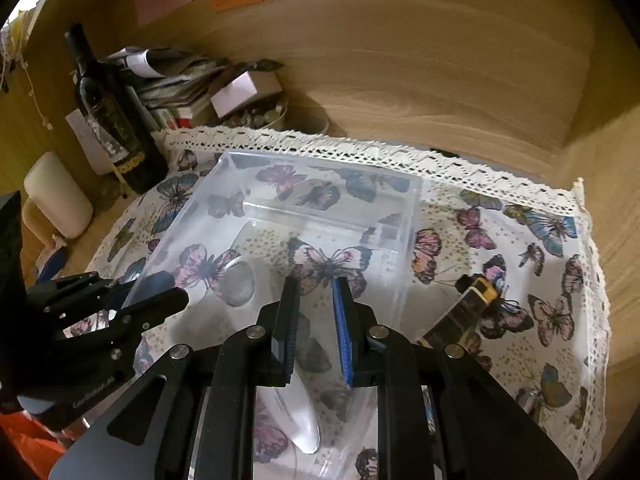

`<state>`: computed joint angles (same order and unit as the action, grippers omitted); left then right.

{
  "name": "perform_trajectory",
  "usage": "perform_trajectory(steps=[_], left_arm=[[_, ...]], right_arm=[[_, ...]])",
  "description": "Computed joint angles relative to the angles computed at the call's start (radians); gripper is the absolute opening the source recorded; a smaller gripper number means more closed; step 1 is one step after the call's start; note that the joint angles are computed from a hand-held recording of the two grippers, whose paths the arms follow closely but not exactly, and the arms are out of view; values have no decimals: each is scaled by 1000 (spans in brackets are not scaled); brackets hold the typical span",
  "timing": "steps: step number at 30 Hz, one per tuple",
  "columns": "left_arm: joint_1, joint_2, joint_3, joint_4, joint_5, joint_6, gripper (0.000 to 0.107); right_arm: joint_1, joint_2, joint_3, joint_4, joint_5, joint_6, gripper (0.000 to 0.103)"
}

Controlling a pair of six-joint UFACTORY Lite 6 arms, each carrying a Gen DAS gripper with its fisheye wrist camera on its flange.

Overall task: Organize rigid objects
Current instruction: 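Carry the white device into the clear box and open the right tool, then move the right tool back to the pile and grasp the black round connector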

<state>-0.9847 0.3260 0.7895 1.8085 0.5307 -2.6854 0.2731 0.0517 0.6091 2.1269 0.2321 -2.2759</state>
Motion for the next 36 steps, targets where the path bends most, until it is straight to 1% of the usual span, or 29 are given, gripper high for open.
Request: perform_trajectory(steps=[3,6,9,12,15,16,18,20,25,29,31,34,35,36], left_arm=[[0,1,3,-11,-2,13,18],[2,0,1,-12,-7,15,18],[6,-2,2,-13,-13,14,18],[2,-2,4,-27,-12,27,18],[-5,-2,7,-46,-6,46,18],[-8,-2,9,-56,-4,58,18],[-9,-2,13,-71,-4,79,18],[-13,-3,15,-87,-3,96,18],[-22,-14,6,-98,-7,101,18],[-28,-20,0,-100,-11,95,18],[-29,-18,1,-103,-11,96,18],[-30,-18,2,-107,-10,99,18],[-30,-18,2,-107,-10,99,18],[-29,-19,1,-106,-11,99,18]], right_arm=[[-44,-69,-46,-50,17,49,18],[-109,-163,-110,-90,31,74,25],[-176,-255,-173,-91,18,57,31],[-291,-323,-224,-186,38,113,37],[-410,-368,-263,-259,59,148,40],[-445,-379,-277,-244,58,126,41],[-482,-400,-311,-108,37,-7,44],[-527,-409,-342,-60,47,-64,46],[-592,-337,-380,83,95,-226,46],[-636,-255,-391,177,132,-347,46],[-663,-219,-390,188,147,-374,46],[-682,-162,-377,277,157,-461,46],[-699,-149,-373,275,164,-466,46],[-719,-143,-371,237,174,-438,46]])
